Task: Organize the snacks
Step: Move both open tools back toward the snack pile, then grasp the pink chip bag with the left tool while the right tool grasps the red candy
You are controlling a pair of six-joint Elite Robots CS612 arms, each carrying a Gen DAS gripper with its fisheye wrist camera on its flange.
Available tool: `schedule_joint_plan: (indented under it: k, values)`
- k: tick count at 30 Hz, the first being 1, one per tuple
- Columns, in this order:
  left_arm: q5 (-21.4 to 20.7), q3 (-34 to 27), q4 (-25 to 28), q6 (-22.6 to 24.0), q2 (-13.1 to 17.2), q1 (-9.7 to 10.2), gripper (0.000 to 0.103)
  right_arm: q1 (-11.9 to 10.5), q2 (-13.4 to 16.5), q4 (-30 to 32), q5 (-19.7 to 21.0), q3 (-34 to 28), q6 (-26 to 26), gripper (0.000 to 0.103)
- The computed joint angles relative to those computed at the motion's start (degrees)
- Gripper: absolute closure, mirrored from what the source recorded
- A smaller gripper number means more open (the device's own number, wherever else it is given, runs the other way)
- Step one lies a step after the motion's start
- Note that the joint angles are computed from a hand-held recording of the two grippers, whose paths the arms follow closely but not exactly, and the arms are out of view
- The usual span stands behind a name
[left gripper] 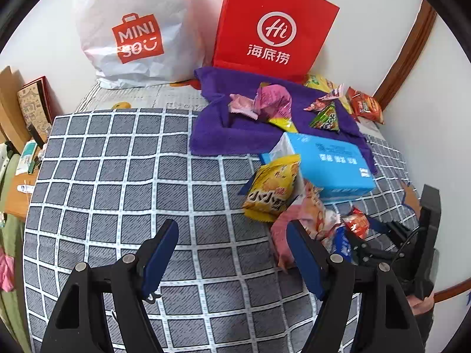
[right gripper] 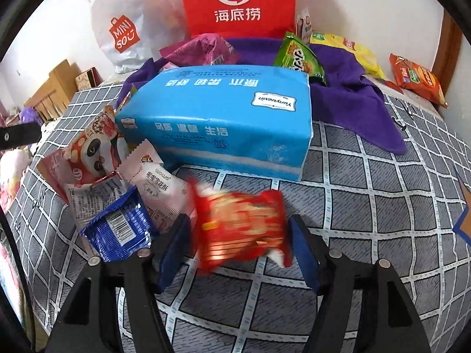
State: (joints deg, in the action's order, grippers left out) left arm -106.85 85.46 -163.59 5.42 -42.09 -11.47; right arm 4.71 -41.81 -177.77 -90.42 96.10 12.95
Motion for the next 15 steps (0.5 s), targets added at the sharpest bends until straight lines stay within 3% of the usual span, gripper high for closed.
schedule_joint_plan:
  k: [9, 15]
  values:
    - [-3.1, 0.4, 0.4, 0.9, 0.2, -0.09, 0.029, -0.8, -0.9, -3.1, 1.5, 1.8, 1.8, 0.055]
    - [-4.5, 0.0, 1.2, 2.8, 0.7, -1.07, 0.029, -0.9, -1.8, -3.0, 0.0, 3.2, 2.9, 0.056]
